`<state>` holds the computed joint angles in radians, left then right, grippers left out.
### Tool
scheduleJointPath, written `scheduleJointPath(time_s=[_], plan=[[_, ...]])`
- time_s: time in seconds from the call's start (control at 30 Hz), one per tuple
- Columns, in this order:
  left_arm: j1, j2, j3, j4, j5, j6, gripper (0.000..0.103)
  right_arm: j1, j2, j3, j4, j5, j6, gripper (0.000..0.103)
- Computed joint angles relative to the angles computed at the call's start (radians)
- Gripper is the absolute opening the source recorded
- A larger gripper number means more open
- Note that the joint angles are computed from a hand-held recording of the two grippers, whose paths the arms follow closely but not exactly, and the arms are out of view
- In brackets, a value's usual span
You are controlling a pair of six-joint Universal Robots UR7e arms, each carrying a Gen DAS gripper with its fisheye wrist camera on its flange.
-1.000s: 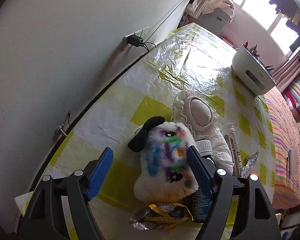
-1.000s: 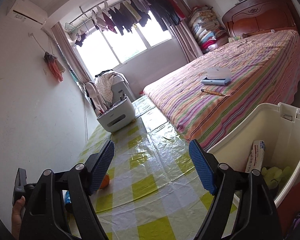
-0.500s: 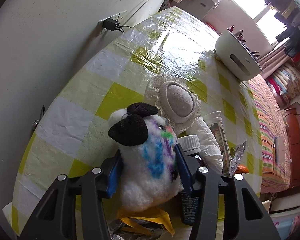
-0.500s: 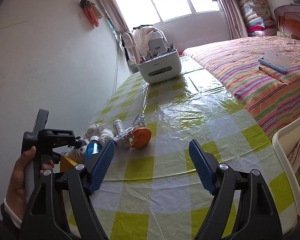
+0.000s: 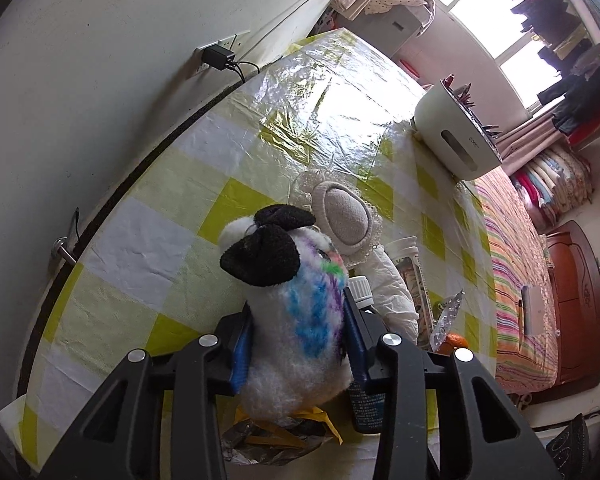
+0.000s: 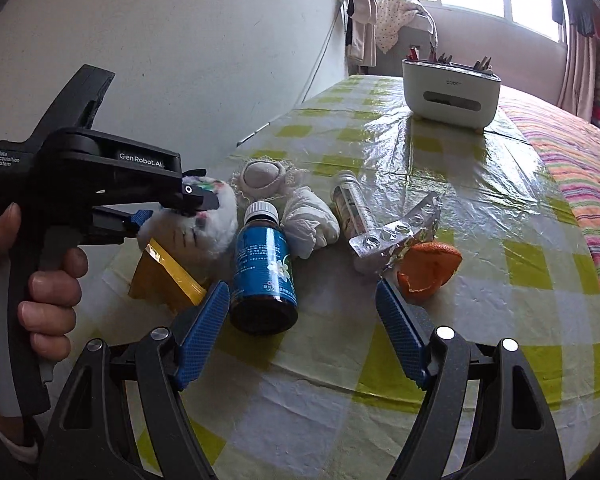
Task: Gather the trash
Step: 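Grasp the blue medicine bottle with the right tool while the left tool holds the plush toy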
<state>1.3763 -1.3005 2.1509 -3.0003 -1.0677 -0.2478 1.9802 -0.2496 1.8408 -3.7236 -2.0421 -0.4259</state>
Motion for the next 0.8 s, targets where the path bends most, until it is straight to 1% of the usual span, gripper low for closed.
scheduleJointPath(time_s=[0.1, 0.17, 0.27, 0.33, 0.43, 0.47, 0.5, 0.57, 0.63, 0.7, 0.8], plan=[[0.002, -0.017, 0.009, -0.018, -0.01, -0.01, 0.038, 0.013, 0.02, -0.053, 0.071, -0.035, -0.017, 0.075], [0.004, -0.034, 0.018, -0.033, -0.021, -0.019, 0.038, 0.017, 0.023, -0.084, 0.139, -0.05, -0.013, 0.075], [0.004, -0.064, 0.038, -0.064, -0.041, -0.024, 0.038, 0.029, 0.041, -0.135, 0.218, -0.091, -0.033, 0.073], [-0.001, -0.078, 0.05, -0.079, -0.043, -0.02, 0.038, 0.034, 0.045, -0.168, 0.3, -0.113, -0.032, 0.066], [-0.012, -0.091, 0.063, -0.095, -0.045, -0.01, 0.038, 0.037, 0.057, -0.209, 0.391, -0.138, -0.009, 0.059], [-0.014, -0.095, 0.068, -0.099, -0.051, -0.01, 0.038, 0.036, 0.059, -0.217, 0.407, -0.138, -0.001, 0.053], [-0.017, -0.1, 0.072, -0.102, -0.056, -0.008, 0.038, 0.031, 0.058, -0.217, 0.419, -0.123, 0.011, 0.045], [-0.028, -0.108, 0.082, -0.106, -0.055, 0.004, 0.038, 0.025, 0.058, -0.209, 0.4, -0.114, 0.022, 0.044], [-0.046, -0.114, 0.099, -0.124, -0.032, 0.017, 0.038, 0.02, 0.053, -0.184, 0.357, -0.106, 0.011, 0.043], [-0.067, -0.12, 0.12, -0.145, -0.009, 0.038, 0.038, 0.008, 0.034, -0.135, 0.308, -0.074, 0.02, 0.043], [-0.095, -0.126, 0.151, -0.178, 0.006, 0.069, 0.038, -0.009, 0.009, -0.061, 0.221, -0.038, 0.026, 0.042]])
